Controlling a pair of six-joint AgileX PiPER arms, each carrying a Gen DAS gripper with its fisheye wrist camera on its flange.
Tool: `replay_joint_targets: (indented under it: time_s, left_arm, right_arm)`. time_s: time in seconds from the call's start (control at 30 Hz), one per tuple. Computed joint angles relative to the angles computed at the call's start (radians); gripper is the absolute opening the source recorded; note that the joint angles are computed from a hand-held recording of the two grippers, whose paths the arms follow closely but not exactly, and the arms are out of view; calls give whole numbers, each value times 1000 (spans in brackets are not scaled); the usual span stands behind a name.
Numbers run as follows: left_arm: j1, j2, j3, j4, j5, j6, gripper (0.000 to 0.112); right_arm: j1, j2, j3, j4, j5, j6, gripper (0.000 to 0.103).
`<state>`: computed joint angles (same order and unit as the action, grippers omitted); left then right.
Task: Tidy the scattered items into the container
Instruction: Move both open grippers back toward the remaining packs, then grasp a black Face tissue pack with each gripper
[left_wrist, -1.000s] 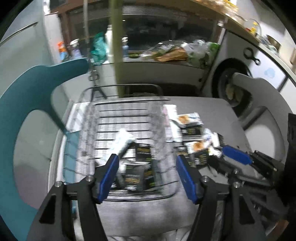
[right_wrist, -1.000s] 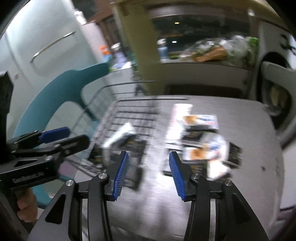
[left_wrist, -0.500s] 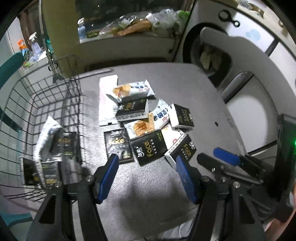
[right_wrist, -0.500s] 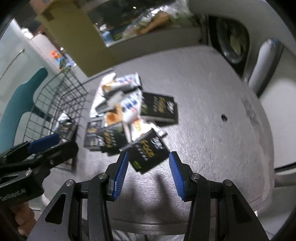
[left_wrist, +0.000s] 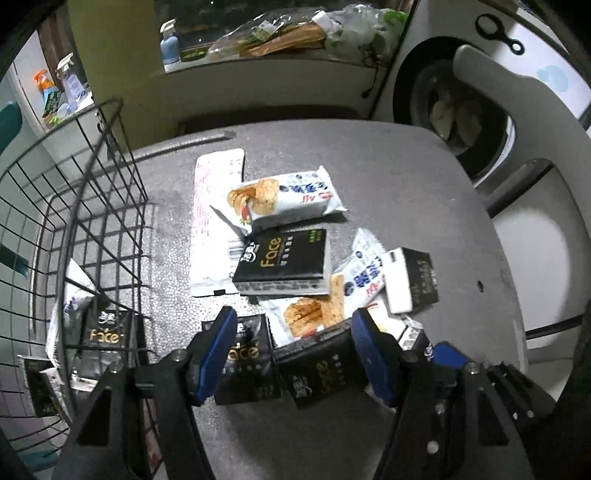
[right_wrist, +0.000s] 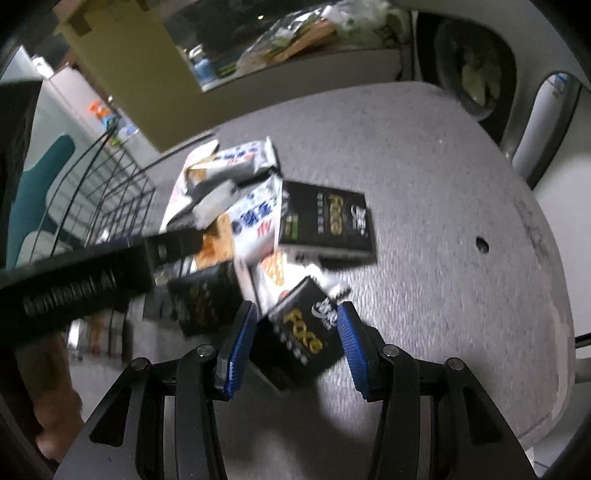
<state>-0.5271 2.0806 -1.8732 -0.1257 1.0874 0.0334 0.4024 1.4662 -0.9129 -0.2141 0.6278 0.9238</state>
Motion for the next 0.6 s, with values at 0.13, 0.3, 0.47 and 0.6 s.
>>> replay_joint_targets:
  time_s: [0.13, 0.3, 0.47, 0.6]
  left_arm:
    - [4, 2, 63, -24, -16, 23, 70]
    - [-16, -91, 239, -22, -102, 53, 70]
    - [-31, -178, 378, -30, -158, 80, 70]
    - [-18, -218, 409, -68, -161, 117, 70]
  right_arm:
    - [32, 32, -36, -49, 41, -2, 47]
    - [68, -23, 24, -42, 57, -32, 47]
    - [72, -111, 106, 1, 75, -62, 47]
    - [70, -178, 152, -7, 74, -29, 46]
